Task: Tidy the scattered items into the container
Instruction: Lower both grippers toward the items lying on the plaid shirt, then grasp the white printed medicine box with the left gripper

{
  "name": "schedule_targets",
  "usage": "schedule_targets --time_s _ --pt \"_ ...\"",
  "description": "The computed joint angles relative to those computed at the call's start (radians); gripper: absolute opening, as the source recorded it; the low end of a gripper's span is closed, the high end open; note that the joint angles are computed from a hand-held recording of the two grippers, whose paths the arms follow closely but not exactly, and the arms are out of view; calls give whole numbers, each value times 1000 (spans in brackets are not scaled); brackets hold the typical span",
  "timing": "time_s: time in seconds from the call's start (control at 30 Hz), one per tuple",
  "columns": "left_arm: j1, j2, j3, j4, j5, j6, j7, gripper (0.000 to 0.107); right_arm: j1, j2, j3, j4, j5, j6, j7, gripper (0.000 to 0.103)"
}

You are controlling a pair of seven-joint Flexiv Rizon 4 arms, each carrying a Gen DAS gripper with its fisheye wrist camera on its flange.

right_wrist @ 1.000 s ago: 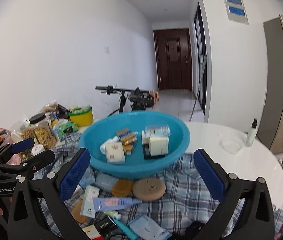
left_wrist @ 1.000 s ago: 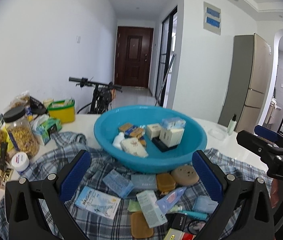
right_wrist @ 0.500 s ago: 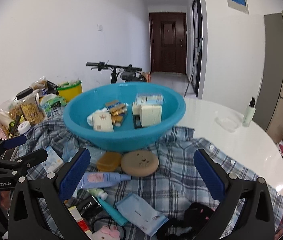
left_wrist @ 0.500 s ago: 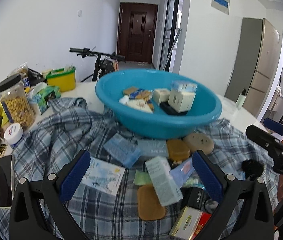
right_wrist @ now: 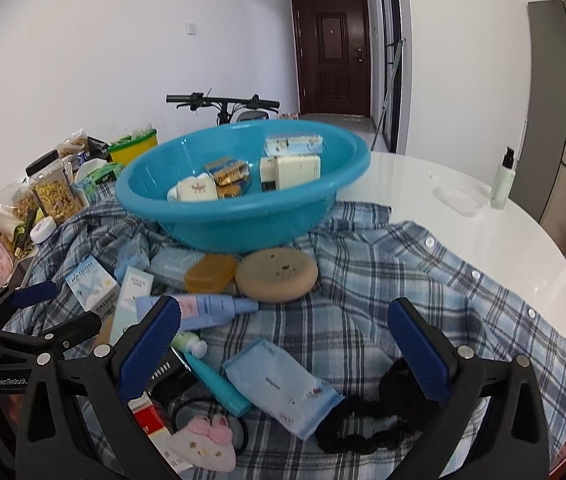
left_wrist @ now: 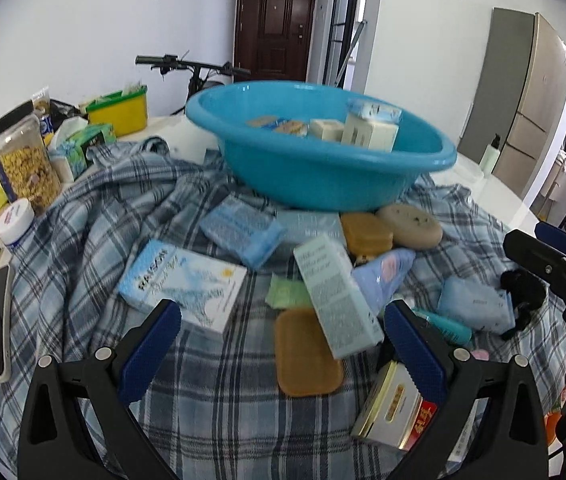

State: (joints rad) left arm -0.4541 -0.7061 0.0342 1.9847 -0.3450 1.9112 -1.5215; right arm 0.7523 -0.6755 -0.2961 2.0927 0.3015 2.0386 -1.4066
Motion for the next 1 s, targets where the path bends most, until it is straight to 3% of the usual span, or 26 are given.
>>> schedule_targets --time_s 0.3,0.5,0.9,1.0 --pt "32 -10 -27 3 22 -35 -21 103 -14 -17 16 6 -18 -21 21 103" --pt "-34 -20 40 -13 8 -46 -12 103 -34 -19 34 3 -39 -26 44 103" --pt "26 -25 -25 -40 49 -69 -28 103 -68 -27 58 1 -74 -32 75 103" --pt "67 -30 -70 -55 77 -70 -26 103 -75 -29 63 0 -81 -31 81 103"
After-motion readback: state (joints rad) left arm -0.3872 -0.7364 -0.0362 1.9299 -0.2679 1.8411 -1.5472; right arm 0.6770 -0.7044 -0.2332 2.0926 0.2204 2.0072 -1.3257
